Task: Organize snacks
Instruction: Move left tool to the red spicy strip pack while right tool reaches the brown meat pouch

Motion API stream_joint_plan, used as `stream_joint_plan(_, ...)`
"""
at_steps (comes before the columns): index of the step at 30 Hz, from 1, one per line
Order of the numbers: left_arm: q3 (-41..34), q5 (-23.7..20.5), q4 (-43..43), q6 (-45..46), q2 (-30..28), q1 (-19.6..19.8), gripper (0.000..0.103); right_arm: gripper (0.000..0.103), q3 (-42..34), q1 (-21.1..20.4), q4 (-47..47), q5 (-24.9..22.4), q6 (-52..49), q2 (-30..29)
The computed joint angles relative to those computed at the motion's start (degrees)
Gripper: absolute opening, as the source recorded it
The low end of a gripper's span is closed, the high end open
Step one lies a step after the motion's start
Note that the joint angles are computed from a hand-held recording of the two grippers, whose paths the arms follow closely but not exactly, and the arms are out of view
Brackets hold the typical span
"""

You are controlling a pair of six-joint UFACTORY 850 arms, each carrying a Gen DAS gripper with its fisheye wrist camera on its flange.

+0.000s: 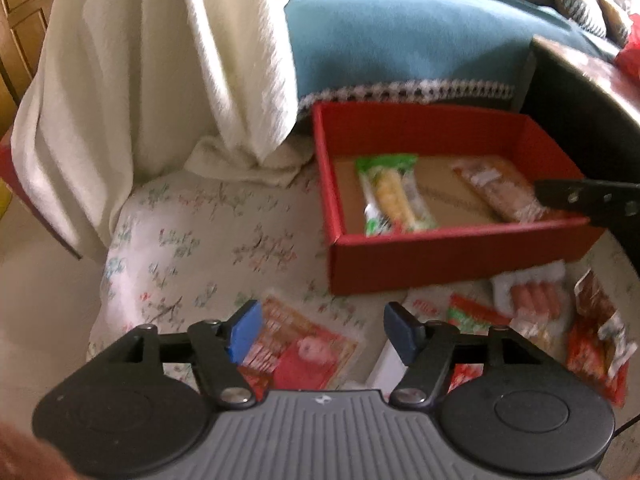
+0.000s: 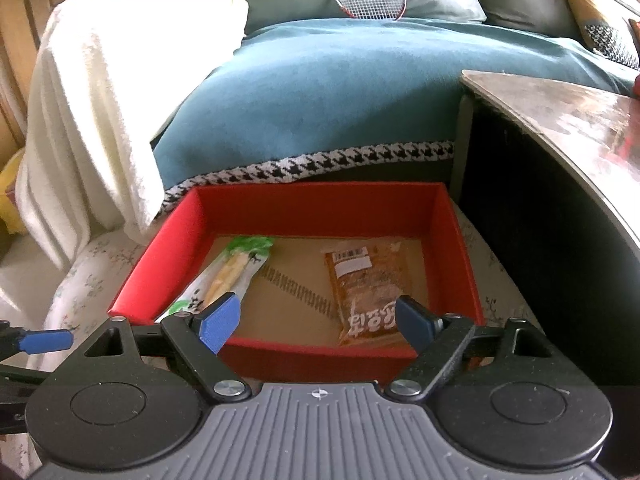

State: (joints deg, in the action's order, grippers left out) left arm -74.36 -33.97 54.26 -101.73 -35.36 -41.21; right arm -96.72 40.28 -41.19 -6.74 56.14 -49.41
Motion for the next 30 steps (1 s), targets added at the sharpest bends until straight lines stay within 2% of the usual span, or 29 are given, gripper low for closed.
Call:
stream_joint_plan(4,1.4,-0.4,-2.1,0.6,0.6,0.4,0.061,0.089,1.3,0.5,3.1,0.2,-3.6,0.8)
stream_joint_plan(10,3.0,0.2,-3.6,1.0,1.1,0.9,0.061,0.090,2.7,1.4,14.8,-1.3,-16.1,1.7)
stream_joint_plan(19,3.5,0.0,-6.3,5.1,0.7,2.0,0.063,0.090,6.4,1.3,17.8,-2.3,-18.9,4.3)
stream_joint_plan(25,3.3,1.7,-8.7,9.2,0.3,2.5,0.063,0.091,10.4,0.0,12.0,-2.8,-13.0,7.1)
stream_joint_plan(27,3.1,2.2,-9.2,10.8,0.0,2.4,0.063,0.095,11.8,-0.7,7.5,-3.4,-8.7,8.0)
stream_joint_plan(30,2.6,2.1,-10.4,13.1,-0.5,2.3,0.065,0.098,13.8,-1.7,6.0,-4.4,-7.5,9.1)
